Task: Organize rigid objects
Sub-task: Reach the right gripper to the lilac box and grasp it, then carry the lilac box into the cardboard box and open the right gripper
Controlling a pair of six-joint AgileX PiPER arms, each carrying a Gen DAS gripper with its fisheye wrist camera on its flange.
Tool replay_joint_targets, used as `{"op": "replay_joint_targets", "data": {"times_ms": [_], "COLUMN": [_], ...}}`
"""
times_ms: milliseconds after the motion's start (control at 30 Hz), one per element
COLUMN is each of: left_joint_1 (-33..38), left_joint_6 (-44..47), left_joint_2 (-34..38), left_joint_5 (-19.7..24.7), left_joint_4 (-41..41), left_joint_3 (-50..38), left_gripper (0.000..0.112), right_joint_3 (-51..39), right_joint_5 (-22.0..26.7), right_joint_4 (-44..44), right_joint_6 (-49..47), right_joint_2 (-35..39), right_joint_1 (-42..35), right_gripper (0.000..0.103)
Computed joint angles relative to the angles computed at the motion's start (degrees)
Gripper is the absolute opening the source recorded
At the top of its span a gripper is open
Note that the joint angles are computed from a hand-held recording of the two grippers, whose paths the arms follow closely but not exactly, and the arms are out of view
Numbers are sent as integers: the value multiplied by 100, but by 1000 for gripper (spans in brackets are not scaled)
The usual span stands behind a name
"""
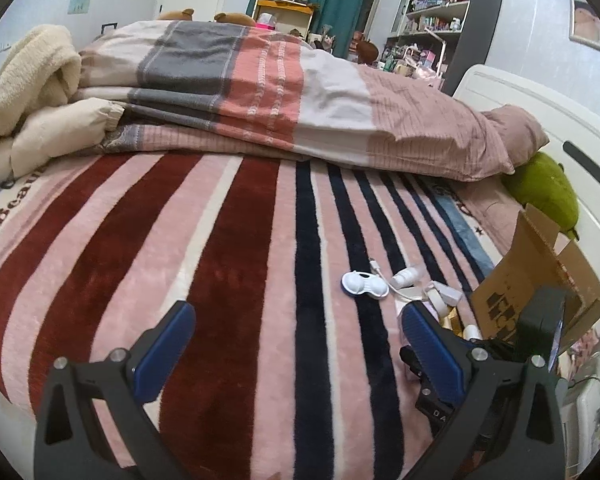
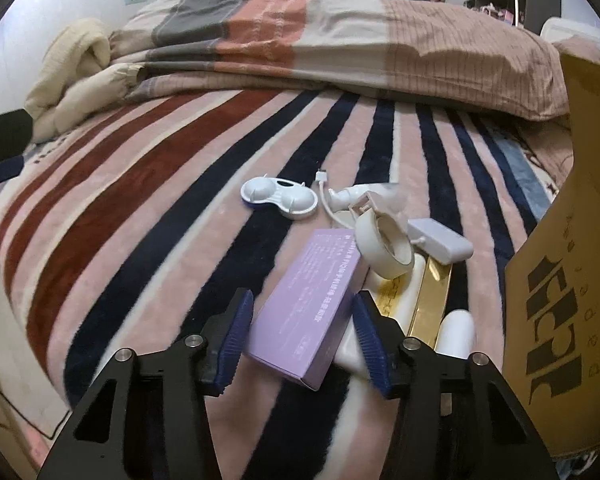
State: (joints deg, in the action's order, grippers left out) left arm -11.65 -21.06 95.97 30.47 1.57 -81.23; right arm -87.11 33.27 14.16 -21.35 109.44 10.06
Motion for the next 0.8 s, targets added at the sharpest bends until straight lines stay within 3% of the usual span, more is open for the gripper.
{"op": "replay_joint_targets", "data": {"times_ms": [100,167,333,500,633,733,800], "left_joint_1": [105,114,174,210,210,212,256], "left_joint_6": [586,715,1075,1212,1288,1657,2182], "left_joint_2": [-92,-138,-189,-114,0,78,147], "left_joint_5": [-158,-200,-248,-150,-20,35,112], "left_joint_4": [-628,-761,-1151,-1299,-1356,-1663,-2201], "left_joint_3": [142,201,292,259,188,167,84], "left_gripper": [103,103,103,103,102,102,102], "right_joint_3": [59,-134,-734,-704,-686,-519,-272], "right_joint_5": [101,653,2118,1926,1641,1373,1134], "right_joint_4": [486,1409,2502,2151,1632,1527,1557], "right_joint_6": [-568,-1382,-1926,-1652,-1315,-1310,-1532], "right_joint_2": [-85,-16,386,387,423,300,104], "right_joint_1": [-114,-379,-793,-612,-390,-300,-287], "right_gripper": [38,38,36,45,45,34,33]}}
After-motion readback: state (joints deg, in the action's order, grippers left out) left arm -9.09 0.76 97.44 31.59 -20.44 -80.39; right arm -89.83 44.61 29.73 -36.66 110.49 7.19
